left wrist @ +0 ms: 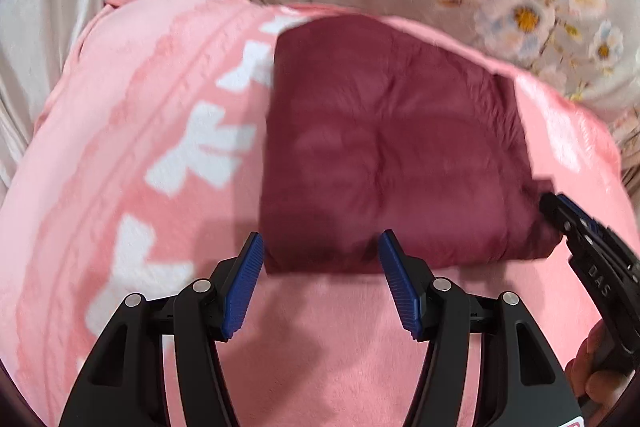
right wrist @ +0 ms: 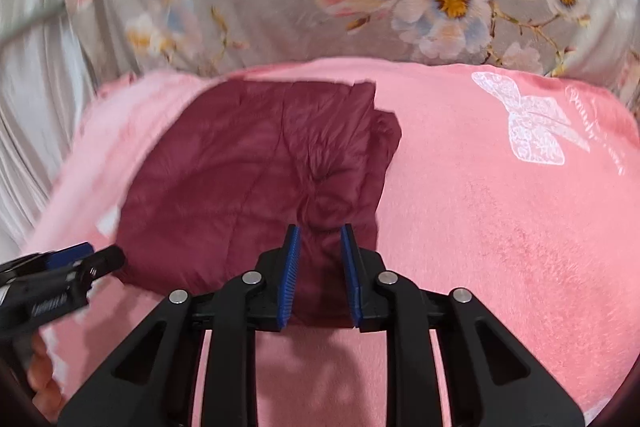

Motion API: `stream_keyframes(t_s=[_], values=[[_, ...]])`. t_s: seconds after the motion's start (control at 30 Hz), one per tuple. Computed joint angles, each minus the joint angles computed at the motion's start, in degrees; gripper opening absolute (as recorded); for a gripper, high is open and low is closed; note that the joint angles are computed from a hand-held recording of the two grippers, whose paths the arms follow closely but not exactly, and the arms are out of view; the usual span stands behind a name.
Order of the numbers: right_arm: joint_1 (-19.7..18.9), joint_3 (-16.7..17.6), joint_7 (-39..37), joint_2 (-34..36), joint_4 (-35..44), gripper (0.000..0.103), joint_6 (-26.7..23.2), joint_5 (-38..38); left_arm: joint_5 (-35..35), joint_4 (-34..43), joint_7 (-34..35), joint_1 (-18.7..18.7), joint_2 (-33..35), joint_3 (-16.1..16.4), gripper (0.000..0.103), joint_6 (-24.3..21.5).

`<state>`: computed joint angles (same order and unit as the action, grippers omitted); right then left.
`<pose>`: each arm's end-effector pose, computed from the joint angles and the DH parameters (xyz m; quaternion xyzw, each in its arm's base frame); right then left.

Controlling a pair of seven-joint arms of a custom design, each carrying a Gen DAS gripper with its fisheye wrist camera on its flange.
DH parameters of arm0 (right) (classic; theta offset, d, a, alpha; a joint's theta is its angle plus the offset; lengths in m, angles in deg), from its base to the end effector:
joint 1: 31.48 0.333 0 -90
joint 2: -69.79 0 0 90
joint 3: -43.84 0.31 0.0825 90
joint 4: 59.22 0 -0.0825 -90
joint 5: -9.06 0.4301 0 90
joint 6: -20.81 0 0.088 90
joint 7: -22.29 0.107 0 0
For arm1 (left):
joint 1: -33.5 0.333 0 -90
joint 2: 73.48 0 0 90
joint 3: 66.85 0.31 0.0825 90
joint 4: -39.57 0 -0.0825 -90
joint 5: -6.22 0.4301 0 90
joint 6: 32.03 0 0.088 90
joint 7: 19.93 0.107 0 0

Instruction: Fold large clothes

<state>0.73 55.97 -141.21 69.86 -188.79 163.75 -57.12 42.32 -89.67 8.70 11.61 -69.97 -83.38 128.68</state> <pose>0.4074 0.4055 0.3455 -0.5832 0.7129 -0.2761 0.2747 0.4489 -0.3912 0.3480 -0.6284 0.7241 -0.2461 0.1418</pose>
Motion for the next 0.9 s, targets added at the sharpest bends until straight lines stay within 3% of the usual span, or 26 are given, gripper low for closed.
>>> stream_keyframes(t_s=[0.07, 0.17, 0.47, 0.67, 0.9], values=[[0.0, -0.1, 0.5, 1.7, 0.6, 0.020, -0.3, 0.7, 2.7, 1.7, -3.5, -0.6, 2.4, 0.3, 0.061, -2.3], [0.1, -0.7, 0.9, 3.4, 1.0, 0.017, 0.2, 1.9, 1.2, 3.0, -3.8, -0.3, 5.2, 0.6, 0.066, -1.6], [1.0, -1.9, 2.2, 6.0, 1.9, 0.017, 0.5, 1.1, 9.4, 5.4, -8.5, -1.7, 8.4, 2.6, 0.077, -2.1], [0.5, -2.5, 3.9, 5.7, 1.2, 0.018, 2.9, 0.0, 18.2, 7.2, -14.1, -4.1, 9.4, 3.8, 0.079, -5.5], [0.6, -2.4, 3.0, 5.8, 1.5, 0.018, 2.3, 0.4, 21.5, 7.8, -17.1, -4.2, 9.9, 3.6, 0.080, -6.4]])
